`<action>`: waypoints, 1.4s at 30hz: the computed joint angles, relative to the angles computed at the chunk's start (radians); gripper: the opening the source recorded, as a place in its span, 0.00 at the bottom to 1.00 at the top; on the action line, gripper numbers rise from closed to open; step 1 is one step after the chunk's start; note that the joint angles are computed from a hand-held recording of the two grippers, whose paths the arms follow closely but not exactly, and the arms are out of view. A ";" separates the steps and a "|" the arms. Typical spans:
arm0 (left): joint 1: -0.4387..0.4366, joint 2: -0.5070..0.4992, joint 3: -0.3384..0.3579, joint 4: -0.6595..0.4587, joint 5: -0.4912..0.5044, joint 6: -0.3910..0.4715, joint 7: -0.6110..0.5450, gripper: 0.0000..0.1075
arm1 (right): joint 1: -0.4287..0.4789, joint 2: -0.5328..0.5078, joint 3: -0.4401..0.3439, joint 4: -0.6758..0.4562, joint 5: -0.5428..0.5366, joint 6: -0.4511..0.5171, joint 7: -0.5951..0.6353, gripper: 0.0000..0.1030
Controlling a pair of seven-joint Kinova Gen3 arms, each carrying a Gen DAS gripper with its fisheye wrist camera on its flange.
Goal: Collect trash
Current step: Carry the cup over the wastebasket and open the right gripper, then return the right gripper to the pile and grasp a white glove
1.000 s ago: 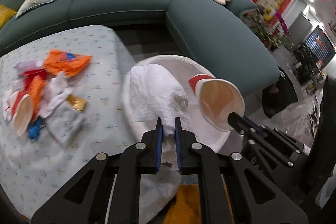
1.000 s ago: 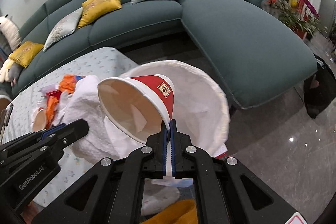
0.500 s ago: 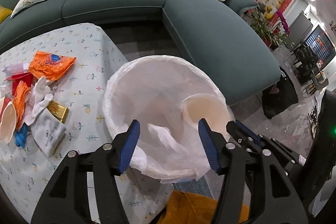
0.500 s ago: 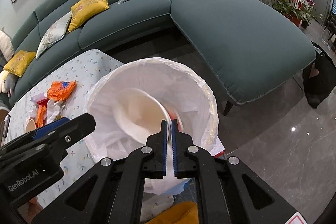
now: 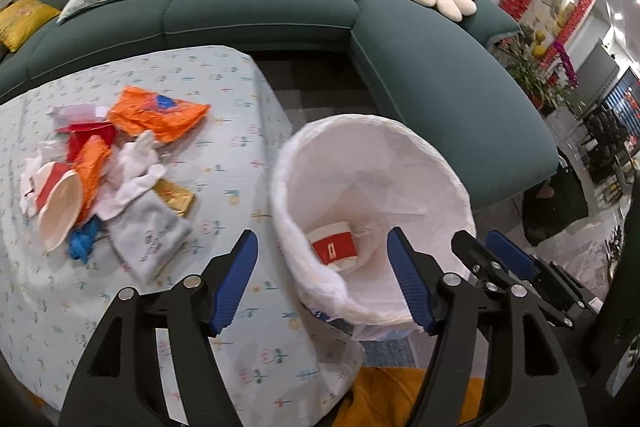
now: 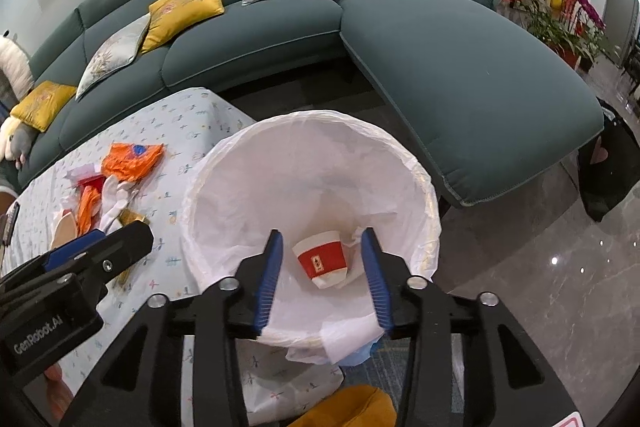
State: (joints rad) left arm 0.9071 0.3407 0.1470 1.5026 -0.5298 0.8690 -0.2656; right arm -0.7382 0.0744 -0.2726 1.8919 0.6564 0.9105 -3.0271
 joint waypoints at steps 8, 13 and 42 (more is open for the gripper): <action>0.012 -0.069 0.003 0.086 -0.073 0.065 0.121 0.68 | -0.071 0.025 -0.029 -0.055 0.026 0.054 -0.017 0.48; 0.009 -0.110 0.032 0.147 -0.142 0.140 0.209 0.75 | -0.127 0.058 -0.034 -0.106 0.047 0.075 -0.007 0.52; -0.332 -0.267 0.087 0.459 -0.127 0.033 0.207 0.75 | -0.304 0.359 0.110 -0.493 -0.037 0.089 0.245 0.62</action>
